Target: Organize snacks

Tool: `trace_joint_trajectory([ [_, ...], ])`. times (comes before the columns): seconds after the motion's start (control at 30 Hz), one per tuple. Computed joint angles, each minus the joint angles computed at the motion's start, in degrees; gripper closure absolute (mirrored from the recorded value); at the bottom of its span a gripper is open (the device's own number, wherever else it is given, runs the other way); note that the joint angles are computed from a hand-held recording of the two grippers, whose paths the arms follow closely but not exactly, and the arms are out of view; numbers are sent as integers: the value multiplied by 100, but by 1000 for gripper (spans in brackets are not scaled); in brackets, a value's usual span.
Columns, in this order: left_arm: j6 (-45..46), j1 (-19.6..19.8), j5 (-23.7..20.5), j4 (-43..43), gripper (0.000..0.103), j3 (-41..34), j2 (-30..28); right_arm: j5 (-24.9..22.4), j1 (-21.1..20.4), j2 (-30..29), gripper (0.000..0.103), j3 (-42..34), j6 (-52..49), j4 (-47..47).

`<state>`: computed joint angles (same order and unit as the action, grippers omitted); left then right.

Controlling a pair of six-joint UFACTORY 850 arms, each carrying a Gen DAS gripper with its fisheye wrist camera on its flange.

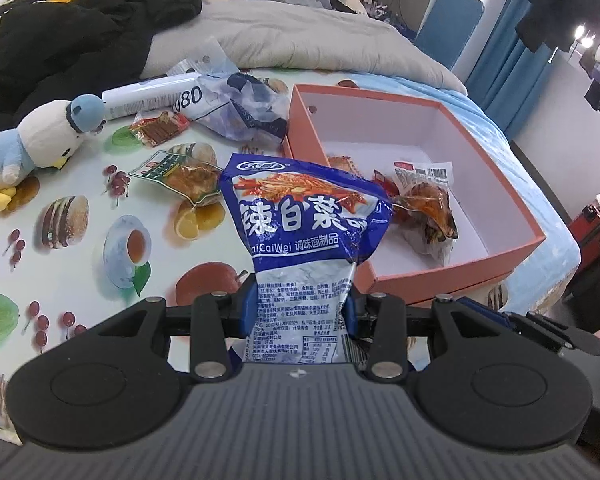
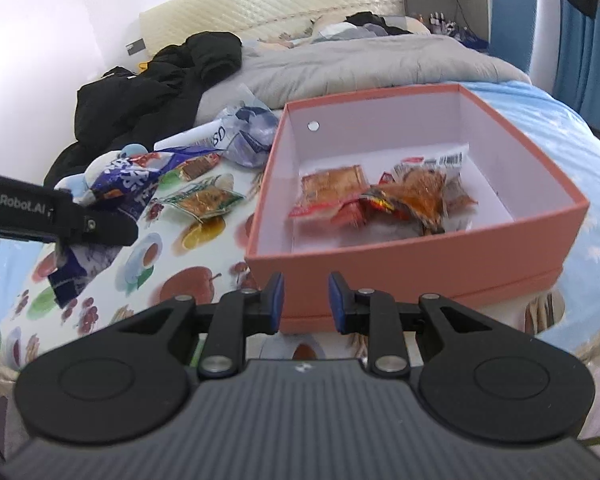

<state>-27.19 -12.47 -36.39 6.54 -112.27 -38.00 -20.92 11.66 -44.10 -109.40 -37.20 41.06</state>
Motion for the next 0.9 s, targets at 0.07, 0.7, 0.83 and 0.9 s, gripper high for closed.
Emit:
trace_joint_trajectory([
  [0.07, 40, 1, -2, -37, 57, -22, -19, 13, -4, 40, 75, 86, -99, 111],
  [0.7, 981, -174, -314, -813, 57, -1535, -1049, -369, -221, 200, 74, 407, -422, 296],
  [0.83, 991, -178, -409, -884, 57, -1827, -1243, -592, -304, 156, 74, 471, -409, 161],
  [0.9, 972, -174, -425, -888, 57, -1852, -1271, -720, -354, 129, 74, 504, -381, 46],
])
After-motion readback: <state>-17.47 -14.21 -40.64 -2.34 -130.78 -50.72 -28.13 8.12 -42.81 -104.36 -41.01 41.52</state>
